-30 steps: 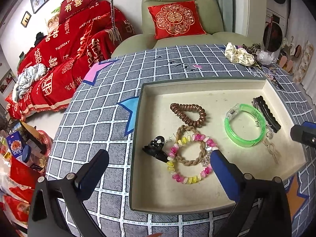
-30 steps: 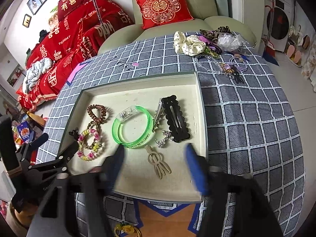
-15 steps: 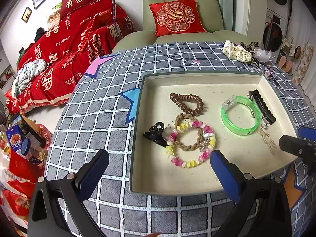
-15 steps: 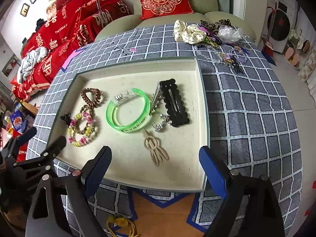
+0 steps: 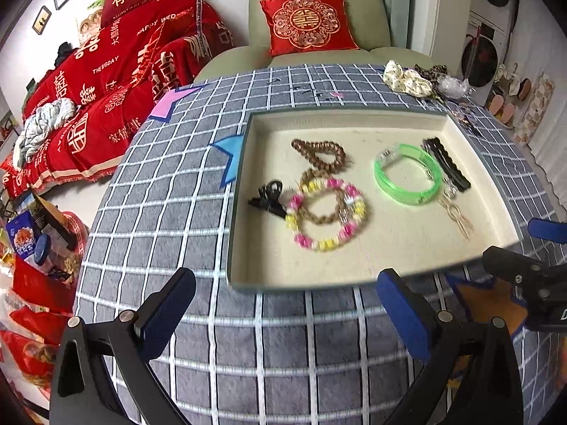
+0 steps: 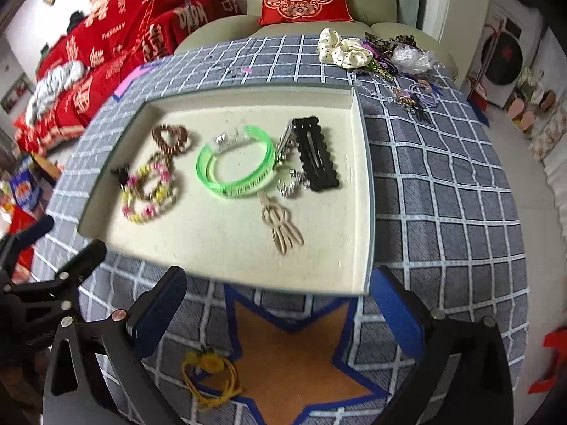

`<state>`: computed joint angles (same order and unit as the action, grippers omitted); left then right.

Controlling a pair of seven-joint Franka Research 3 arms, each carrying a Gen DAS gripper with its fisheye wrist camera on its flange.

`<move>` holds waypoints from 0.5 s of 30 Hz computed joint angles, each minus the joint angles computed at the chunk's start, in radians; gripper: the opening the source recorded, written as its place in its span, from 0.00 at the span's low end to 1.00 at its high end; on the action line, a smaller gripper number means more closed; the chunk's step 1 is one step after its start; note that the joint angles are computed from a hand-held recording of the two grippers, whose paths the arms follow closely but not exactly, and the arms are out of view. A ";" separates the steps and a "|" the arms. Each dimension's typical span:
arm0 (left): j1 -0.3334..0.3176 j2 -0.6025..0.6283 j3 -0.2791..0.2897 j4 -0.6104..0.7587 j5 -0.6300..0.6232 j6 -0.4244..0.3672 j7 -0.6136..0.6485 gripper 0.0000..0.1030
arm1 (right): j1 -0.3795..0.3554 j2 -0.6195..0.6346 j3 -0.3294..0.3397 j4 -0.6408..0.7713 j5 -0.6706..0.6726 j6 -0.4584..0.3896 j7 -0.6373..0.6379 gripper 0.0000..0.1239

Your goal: Organize jewelry

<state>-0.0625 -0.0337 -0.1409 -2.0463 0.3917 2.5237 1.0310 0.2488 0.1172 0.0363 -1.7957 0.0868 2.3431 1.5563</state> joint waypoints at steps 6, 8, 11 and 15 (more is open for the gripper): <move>-0.006 -0.107 -0.010 -0.112 0.013 0.007 -0.036 1.00 | 0.003 -0.105 0.008 -0.122 -0.023 0.060 0.016 0.83; -0.009 -0.156 -0.014 -0.160 0.007 0.019 -0.051 1.00 | 0.000 -0.149 0.012 -0.170 -0.023 0.088 0.031 0.83; -0.013 -0.224 -0.021 -0.223 0.001 0.030 -0.071 1.00 | -0.006 -0.218 0.020 -0.244 -0.024 0.139 0.054 0.83; -0.014 -0.302 -0.036 -0.286 0.010 0.029 -0.098 1.00 | -0.017 -0.305 0.036 -0.335 -0.027 0.184 0.085 0.83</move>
<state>-0.0762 -0.3353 -0.1767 -2.3319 0.4022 2.5529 0.9327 0.2318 -0.1877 0.0720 -2.1305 0.0598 2.5273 1.6416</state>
